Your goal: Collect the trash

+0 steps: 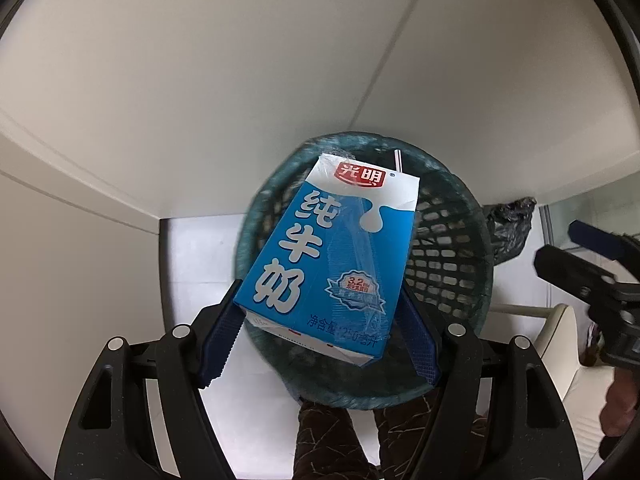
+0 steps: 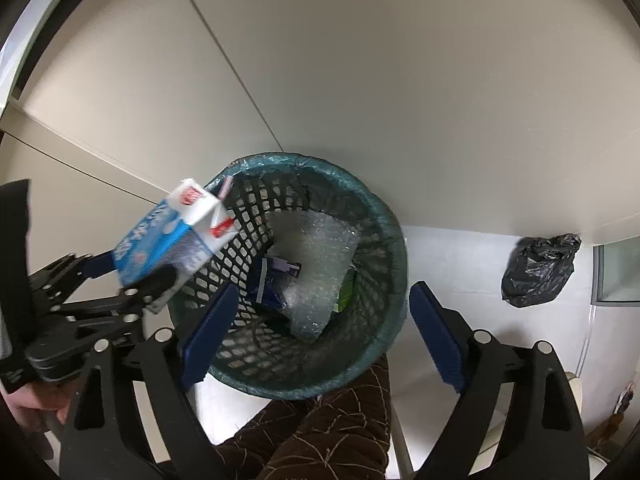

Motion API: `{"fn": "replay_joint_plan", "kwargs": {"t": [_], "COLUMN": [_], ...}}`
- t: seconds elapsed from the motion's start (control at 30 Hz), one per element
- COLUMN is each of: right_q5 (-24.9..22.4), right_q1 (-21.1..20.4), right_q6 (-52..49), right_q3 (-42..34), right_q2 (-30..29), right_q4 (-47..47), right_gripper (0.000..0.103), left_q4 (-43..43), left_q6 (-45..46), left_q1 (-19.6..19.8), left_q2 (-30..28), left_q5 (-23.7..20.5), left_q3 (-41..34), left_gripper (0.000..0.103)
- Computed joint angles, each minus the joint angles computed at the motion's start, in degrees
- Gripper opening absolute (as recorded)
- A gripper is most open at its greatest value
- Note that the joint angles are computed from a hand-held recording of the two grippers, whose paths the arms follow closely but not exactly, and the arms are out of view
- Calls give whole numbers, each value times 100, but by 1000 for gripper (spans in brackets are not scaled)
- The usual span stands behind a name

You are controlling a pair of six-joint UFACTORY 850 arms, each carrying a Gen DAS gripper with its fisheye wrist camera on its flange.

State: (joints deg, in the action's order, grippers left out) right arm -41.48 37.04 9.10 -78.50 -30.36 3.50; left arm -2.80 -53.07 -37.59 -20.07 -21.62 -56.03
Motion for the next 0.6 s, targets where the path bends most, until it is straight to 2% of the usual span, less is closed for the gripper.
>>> {"fn": "replay_joint_plan", "kwargs": {"t": [0.17, 0.33, 0.53, 0.6], "right_q5": [-61, -33, -22, -37], "right_q1": [-40, -81, -80, -76], "right_q6": [135, 168, 259, 286], "right_q3": [34, 99, 71, 39], "right_q2": [113, 246, 327, 385], "right_q4": [-239, -337, -444, -469], "right_gripper": [85, 85, 85, 85], "left_q4": [-385, -375, -129, -12], "left_q6": [457, 444, 56, -146], "left_q1": [11, 17, 2, 12], "left_q2": [-248, -241, -179, -19], "left_q5": [-189, -113, -23, 29], "left_q3": [-240, -281, -329, -266], "left_gripper": [71, 72, 82, 89]}}
